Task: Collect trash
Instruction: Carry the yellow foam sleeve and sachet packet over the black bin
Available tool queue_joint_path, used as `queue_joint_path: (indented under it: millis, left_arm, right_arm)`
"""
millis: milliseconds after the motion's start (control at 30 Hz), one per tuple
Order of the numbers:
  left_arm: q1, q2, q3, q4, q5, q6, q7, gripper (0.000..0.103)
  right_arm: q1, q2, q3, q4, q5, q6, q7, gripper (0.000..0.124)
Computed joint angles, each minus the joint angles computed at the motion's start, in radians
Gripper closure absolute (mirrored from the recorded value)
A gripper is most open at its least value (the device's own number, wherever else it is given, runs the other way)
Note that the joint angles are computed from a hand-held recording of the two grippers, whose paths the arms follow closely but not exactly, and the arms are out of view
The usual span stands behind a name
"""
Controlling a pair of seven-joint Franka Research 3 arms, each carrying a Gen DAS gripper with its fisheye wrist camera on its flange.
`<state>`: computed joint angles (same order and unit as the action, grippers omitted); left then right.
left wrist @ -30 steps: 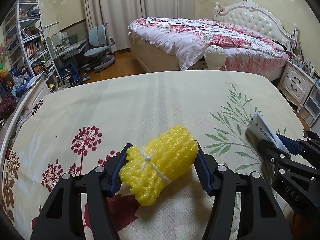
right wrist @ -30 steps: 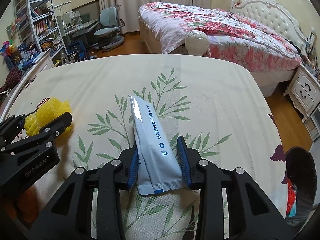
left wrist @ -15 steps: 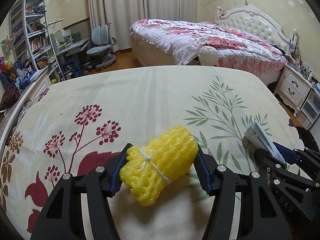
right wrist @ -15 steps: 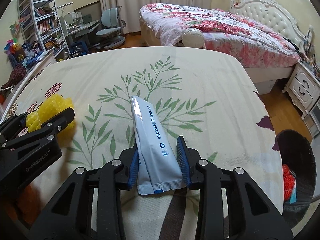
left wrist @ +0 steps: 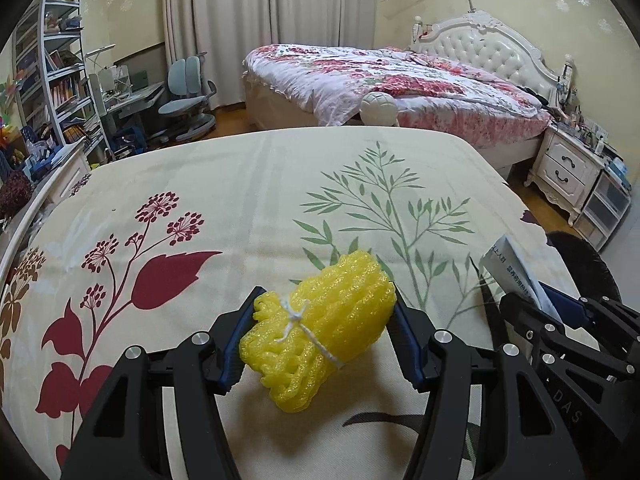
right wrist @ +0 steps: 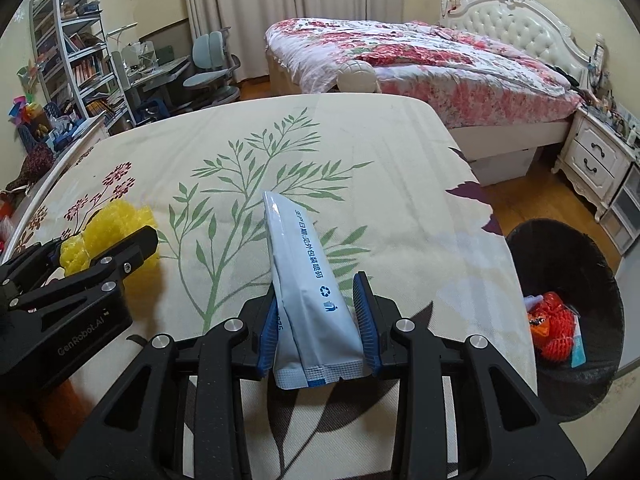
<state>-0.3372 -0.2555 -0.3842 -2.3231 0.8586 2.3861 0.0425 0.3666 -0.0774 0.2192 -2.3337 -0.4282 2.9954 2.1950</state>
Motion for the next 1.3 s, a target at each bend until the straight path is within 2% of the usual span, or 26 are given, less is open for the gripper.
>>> queue_joint_path:
  millis: [267, 633, 1000, 1167, 1300]
  left_arm:
    - [-0.027, 0.052, -0.024, 0.069, 0.052, -0.010, -0.025, 0.044]
    - [-0.090, 0.199, -0.010, 0.230, 0.149, 0.012, -0.022, 0.044]
    - [-0.204, 0.413, 0.051, 0.479, 0.236, 0.034, 0.040, 0.044]
    - [-0.260, 0.515, 0.091, 0.600, 0.235, 0.042, 0.093, 0.044]
    - [-0.303, 0.592, 0.124, 0.690, 0.219, 0.041, 0.147, 0.044]
  right_arm:
    - [-0.082, -0.083, 0.032, -0.074, -0.021, 0.032, 0.053, 0.091]
    - [-0.293, -0.184, 0.132, -0.146, -0.039, 0.050, 0.118, 0.091]
    - [-0.536, -0.210, 0.225, -0.152, -0.139, 0.053, 0.242, 0.091]
    - [-0.611, -0.189, 0.242, -0.137, -0.230, 0.050, 0.329, 0.091]
    - [-0.631, -0.166, 0.222, -0.122, -0.322, 0.035, 0.409, 0.091]
